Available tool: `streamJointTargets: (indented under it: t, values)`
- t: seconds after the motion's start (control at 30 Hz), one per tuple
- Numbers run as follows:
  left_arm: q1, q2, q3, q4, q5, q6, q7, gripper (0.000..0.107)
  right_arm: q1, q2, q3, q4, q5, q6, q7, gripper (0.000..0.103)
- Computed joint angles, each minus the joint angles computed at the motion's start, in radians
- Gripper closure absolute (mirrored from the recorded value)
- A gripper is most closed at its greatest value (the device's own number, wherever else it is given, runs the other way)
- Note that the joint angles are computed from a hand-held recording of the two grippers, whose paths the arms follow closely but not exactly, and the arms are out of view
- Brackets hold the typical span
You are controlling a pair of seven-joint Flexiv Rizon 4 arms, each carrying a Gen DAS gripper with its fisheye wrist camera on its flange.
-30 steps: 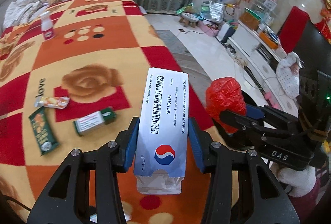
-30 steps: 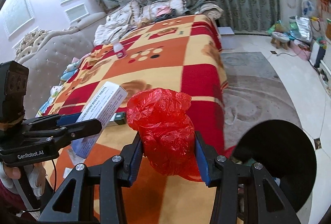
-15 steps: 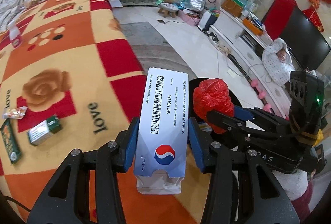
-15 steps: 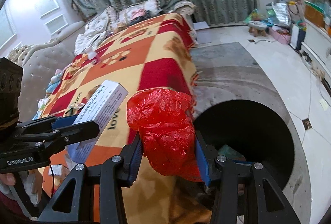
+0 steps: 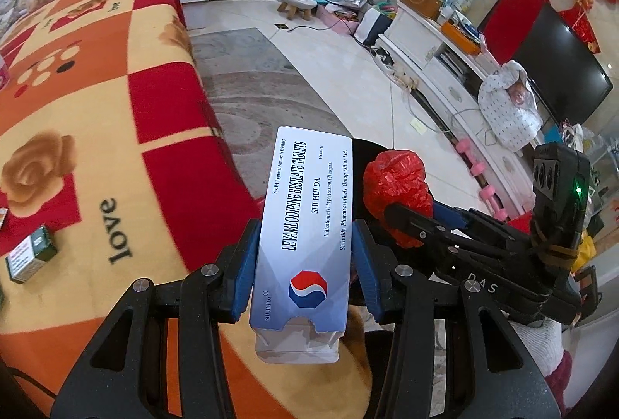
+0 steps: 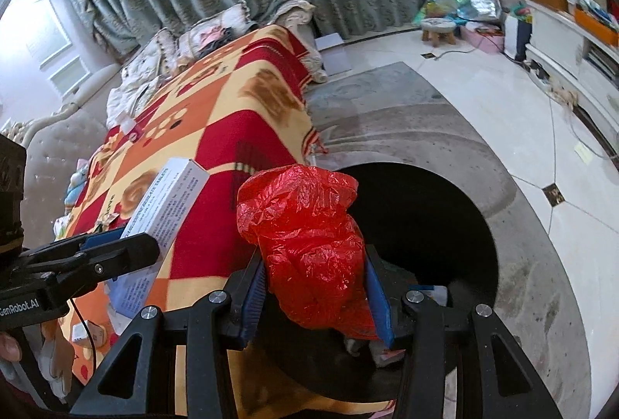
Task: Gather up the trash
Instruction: 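Carry the box and red bag over the black bin and open both tools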
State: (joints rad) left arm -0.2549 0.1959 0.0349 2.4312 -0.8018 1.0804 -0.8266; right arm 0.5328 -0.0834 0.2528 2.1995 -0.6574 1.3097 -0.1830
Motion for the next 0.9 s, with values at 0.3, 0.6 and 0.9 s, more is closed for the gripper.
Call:
streamJointTargets:
  t: [0.3, 0.6, 0.9]
  values:
    - [-0.017, -0.036, -0.018, -0.013, -0.042, 0.012, 0.011, 0.062, -0.016, 0.015, 0.001, 0.025, 0.024, -0.004, -0.001, 0.056]
    - [-0.033, -0.06, -0.029, -0.025, -0.179, -0.037, 0.101, 0.06, -0.035, 0.038, 0.001, 0.045, 0.029, -0.013, 0.054, 0.042]
    - [-0.004, -0.047, -0.025, -0.022, -0.144, -0.076, 0.075, 0.052, -0.047, 0.038, 0.009, 0.048, 0.036, -0.003, 0.058, 0.031]
